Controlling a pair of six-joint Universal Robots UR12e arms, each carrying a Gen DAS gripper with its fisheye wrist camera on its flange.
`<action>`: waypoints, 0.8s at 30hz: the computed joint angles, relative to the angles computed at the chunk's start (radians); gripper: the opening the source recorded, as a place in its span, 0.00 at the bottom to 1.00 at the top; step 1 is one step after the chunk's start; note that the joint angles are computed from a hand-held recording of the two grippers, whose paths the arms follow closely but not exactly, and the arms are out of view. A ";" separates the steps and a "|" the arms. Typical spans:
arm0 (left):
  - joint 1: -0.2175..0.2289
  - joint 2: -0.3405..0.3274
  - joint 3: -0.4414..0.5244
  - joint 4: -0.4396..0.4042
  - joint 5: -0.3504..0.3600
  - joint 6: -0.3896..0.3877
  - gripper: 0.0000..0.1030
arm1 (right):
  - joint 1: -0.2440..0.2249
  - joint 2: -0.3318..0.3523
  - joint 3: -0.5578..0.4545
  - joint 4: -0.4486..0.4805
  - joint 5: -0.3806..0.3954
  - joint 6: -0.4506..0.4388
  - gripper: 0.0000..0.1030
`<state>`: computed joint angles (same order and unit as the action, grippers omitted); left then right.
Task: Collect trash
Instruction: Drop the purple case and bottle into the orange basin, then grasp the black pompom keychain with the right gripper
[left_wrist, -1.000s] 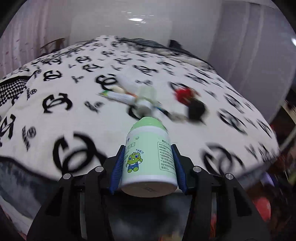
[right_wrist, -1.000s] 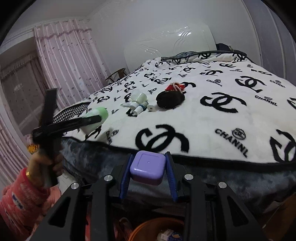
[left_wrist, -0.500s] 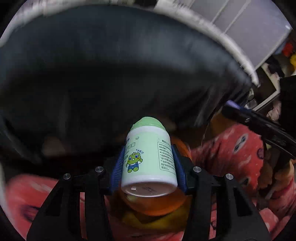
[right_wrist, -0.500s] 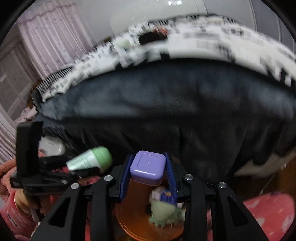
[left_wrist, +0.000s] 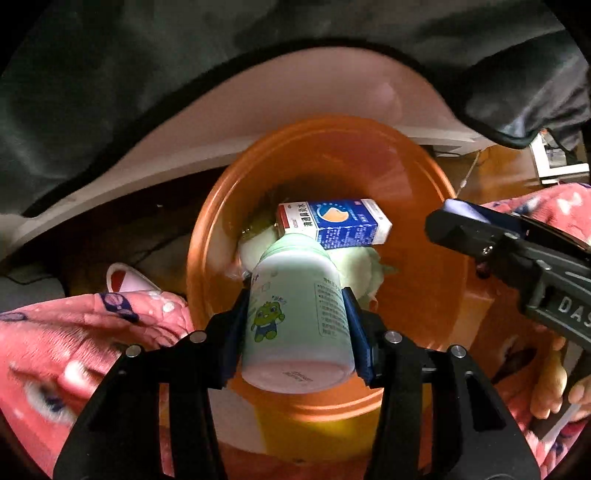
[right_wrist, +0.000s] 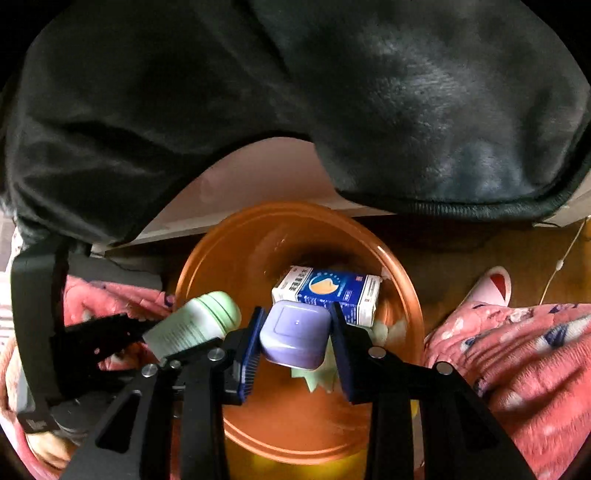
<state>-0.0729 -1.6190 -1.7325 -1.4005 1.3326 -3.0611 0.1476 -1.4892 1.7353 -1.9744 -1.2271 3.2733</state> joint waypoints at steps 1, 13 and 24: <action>-0.002 -0.005 0.002 -0.004 0.003 -0.007 0.46 | 0.001 0.002 0.001 -0.004 -0.004 0.010 0.34; 0.002 0.011 -0.010 0.028 0.015 -0.023 0.66 | -0.013 -0.006 0.013 -0.031 0.003 0.067 0.57; -0.001 0.052 -0.042 0.135 0.045 -0.045 0.66 | -0.009 -0.037 0.024 -0.098 -0.026 0.074 0.57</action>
